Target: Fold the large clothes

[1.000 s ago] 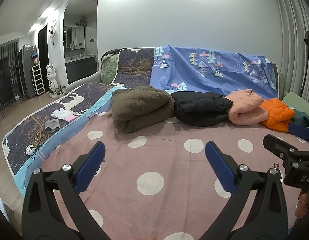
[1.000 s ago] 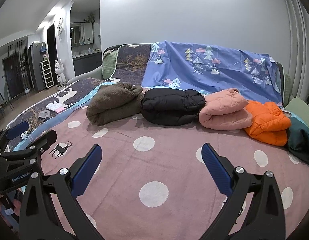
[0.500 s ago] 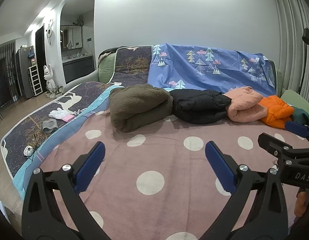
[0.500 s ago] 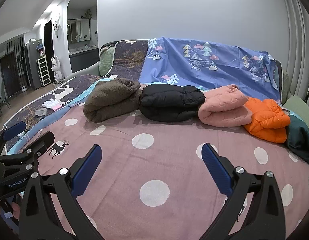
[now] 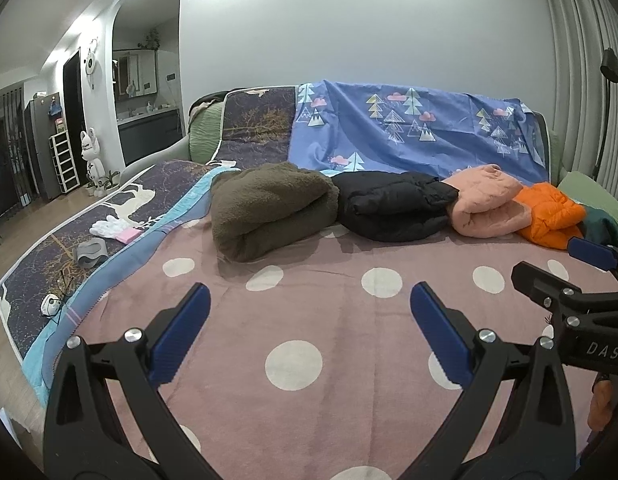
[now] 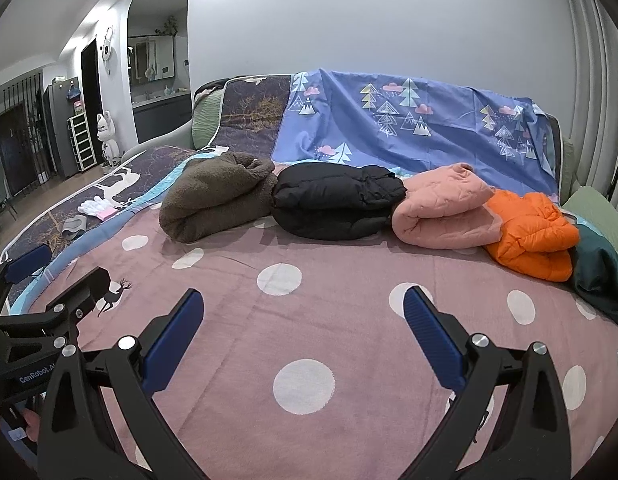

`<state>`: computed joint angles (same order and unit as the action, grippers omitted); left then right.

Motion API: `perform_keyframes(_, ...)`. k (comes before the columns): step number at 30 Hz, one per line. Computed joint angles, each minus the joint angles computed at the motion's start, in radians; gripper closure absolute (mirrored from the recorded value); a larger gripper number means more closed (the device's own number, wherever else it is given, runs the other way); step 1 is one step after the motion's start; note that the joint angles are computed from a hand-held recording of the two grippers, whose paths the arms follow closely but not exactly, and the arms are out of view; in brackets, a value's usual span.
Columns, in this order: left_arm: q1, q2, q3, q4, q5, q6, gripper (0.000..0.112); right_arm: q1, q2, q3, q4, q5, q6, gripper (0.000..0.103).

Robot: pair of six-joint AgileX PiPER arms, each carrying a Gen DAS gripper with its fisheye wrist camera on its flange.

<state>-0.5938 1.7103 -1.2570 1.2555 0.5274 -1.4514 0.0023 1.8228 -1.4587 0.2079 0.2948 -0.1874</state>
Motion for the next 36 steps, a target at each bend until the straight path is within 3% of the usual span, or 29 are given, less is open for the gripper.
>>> perform_keyframes(36,-0.017,0.028,-0.03,-0.049,0.007,0.054,0.012,-0.009,-0.007,0.015,-0.066,-0.019,0.067,0.003)
